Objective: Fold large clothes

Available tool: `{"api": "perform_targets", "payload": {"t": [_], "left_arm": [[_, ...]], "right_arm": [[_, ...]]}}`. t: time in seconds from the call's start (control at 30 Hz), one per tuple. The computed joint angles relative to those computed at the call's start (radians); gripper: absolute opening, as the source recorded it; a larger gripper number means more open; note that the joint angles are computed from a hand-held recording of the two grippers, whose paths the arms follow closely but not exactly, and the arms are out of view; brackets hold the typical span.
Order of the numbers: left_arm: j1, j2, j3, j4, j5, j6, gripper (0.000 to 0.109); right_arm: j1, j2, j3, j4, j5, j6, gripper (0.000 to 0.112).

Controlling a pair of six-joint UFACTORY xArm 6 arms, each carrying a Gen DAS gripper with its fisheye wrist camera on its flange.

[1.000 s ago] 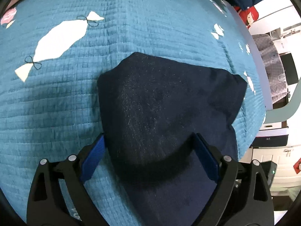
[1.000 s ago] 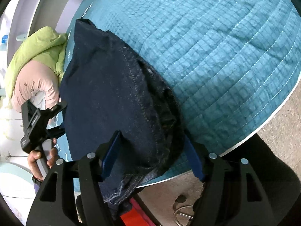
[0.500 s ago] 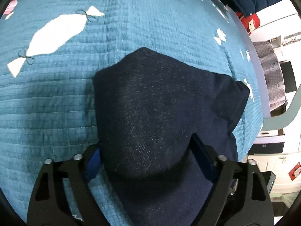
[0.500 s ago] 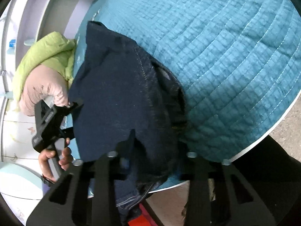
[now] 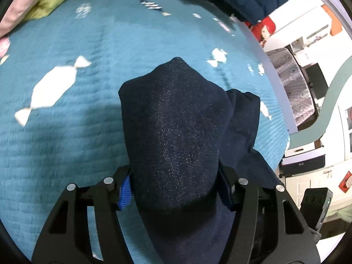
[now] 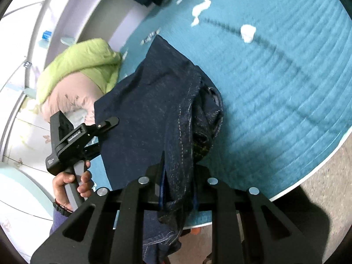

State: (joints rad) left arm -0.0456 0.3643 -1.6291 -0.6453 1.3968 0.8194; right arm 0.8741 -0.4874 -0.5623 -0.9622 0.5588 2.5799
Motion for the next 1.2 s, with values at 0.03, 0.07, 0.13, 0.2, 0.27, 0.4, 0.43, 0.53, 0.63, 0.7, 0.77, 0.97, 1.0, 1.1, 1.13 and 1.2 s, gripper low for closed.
{"api": "perform_targets", "payload": {"t": [0.03,0.07,0.13,0.2,0.27,0.4,0.43,0.53,0.63,0.7,0.77,0.97,1.0,1.1,1.13,1.2], "left_arm": [[-0.014,0.002,-0.009,-0.01,0.007,-0.007,0.062],[-0.027,0.009,-0.023,-0.015,0.017,-0.012,0.062],[-0.076,0.011,-0.039,-0.024,0.018,-0.021,0.062],[-0.135,0.017,-0.052,-0.038,0.008,-0.033,0.062],[-0.206,0.035,-0.075,-0.046,-0.01,-0.06,0.062],[-0.333,0.094,-0.134,-0.057,-0.05,-0.109,0.062],[-0.357,0.109,-0.148,-0.058,-0.06,-0.115,0.062],[-0.429,0.155,-0.188,-0.061,-0.097,-0.132,0.062],[-0.485,0.21,-0.232,-0.056,-0.131,-0.154,0.062],[-0.506,0.245,-0.258,-0.052,-0.151,-0.172,0.062],[-0.531,0.272,-0.26,0.007,-0.202,-0.222,0.065],[-0.506,0.342,-0.302,0.057,-0.201,-0.303,0.084],[-0.494,0.341,-0.311,0.038,-0.183,-0.286,0.084],[-0.463,0.302,-0.292,0.001,-0.194,-0.259,0.084],[-0.444,0.282,-0.28,-0.032,-0.193,-0.235,0.084],[-0.428,0.251,-0.261,-0.051,-0.19,-0.203,0.084]], "right_arm": [[0.004,-0.026,0.013,0.006,0.022,-0.014,0.017],[0.012,-0.071,0.034,0.021,0.061,-0.036,0.017],[0.02,-0.133,0.061,0.036,0.121,-0.055,0.017],[0.019,-0.233,0.109,0.081,0.205,-0.125,0.017],[0.004,-0.323,0.153,0.124,0.273,-0.194,0.017],[-0.046,-0.494,0.234,0.188,0.403,-0.329,0.017],[-0.06,-0.522,0.249,0.195,0.423,-0.351,0.017],[-0.13,-0.66,0.33,0.233,0.476,-0.426,0.017],[-0.203,-0.79,0.415,0.271,0.499,-0.507,0.017],[-0.262,-0.902,0.495,0.298,0.489,-0.553,0.017],[-0.315,-0.954,0.551,0.335,0.463,-0.596,0.017],[-0.364,-1.03,0.642,0.451,0.484,-0.658,0.06],[-0.324,-0.984,0.611,0.428,0.522,-0.633,0.06],[-0.196,-0.873,0.506,0.391,0.666,-0.561,0.06],[-0.144,-0.828,0.463,0.382,0.733,-0.53,0.06],[-0.038,-0.69,0.349,0.356,0.857,-0.48,0.06]]}}
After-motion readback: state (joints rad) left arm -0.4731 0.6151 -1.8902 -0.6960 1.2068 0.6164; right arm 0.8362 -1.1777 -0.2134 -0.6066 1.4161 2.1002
